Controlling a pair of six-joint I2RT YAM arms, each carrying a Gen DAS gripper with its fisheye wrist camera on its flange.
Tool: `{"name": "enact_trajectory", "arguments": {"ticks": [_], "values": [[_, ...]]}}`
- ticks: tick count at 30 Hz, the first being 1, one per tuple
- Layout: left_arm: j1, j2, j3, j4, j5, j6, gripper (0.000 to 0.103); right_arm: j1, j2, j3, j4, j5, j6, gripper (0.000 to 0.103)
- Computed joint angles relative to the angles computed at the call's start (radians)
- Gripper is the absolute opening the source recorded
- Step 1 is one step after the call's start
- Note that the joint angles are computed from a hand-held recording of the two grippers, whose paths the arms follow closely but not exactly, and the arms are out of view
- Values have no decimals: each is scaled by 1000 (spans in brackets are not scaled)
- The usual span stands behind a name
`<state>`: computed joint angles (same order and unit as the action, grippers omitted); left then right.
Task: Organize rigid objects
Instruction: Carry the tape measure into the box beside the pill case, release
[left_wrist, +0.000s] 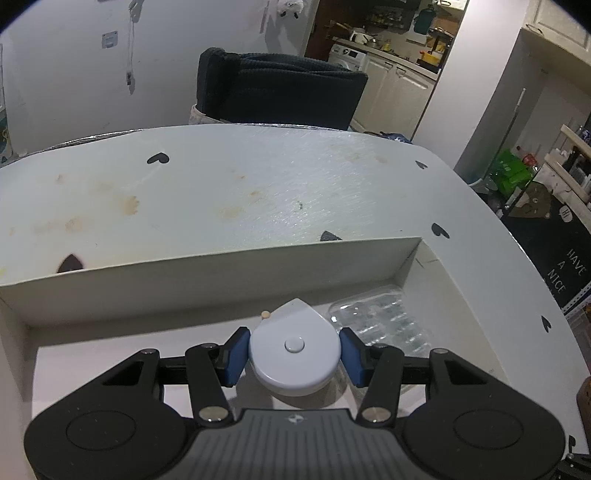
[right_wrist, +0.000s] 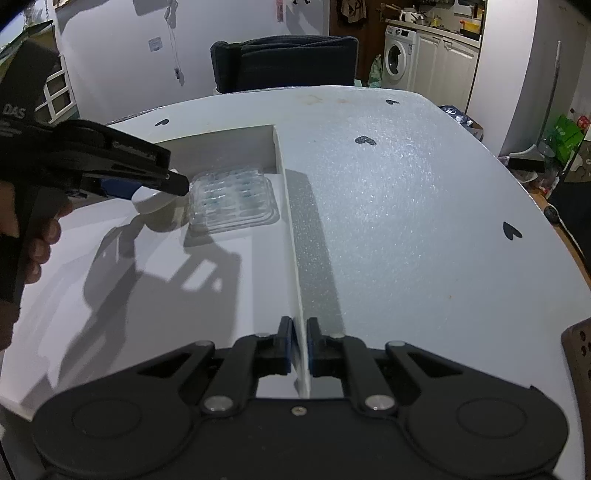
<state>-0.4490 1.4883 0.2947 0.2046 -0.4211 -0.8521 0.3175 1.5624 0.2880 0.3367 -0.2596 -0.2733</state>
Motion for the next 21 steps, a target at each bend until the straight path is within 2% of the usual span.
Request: {"name": "enact_trajectory", "arguments": {"ticks": [5,7,11,13,15,21], "values": [[-13,14,6,0,-22,-25,55,-3,-1,4,-10,-7,-4,8],[-15,2,4,-9,-18,-31,65,-6,1,6,-14,-12,0,8],[-41,-48,-3,-66,-27,-45,70,-7,0,0,-5,-15,9,8],[-60,-73,-7,-95,-33,-57,79,-3,0,-5,6,-10,11,8],[-85,-96,-16,-115,-40,-72,84,1,-3,-8,8,-3,15,8],[-173,-164,-32,-189,-67,-135,94,-1,-3,16,-35,-8,15,8]]}}
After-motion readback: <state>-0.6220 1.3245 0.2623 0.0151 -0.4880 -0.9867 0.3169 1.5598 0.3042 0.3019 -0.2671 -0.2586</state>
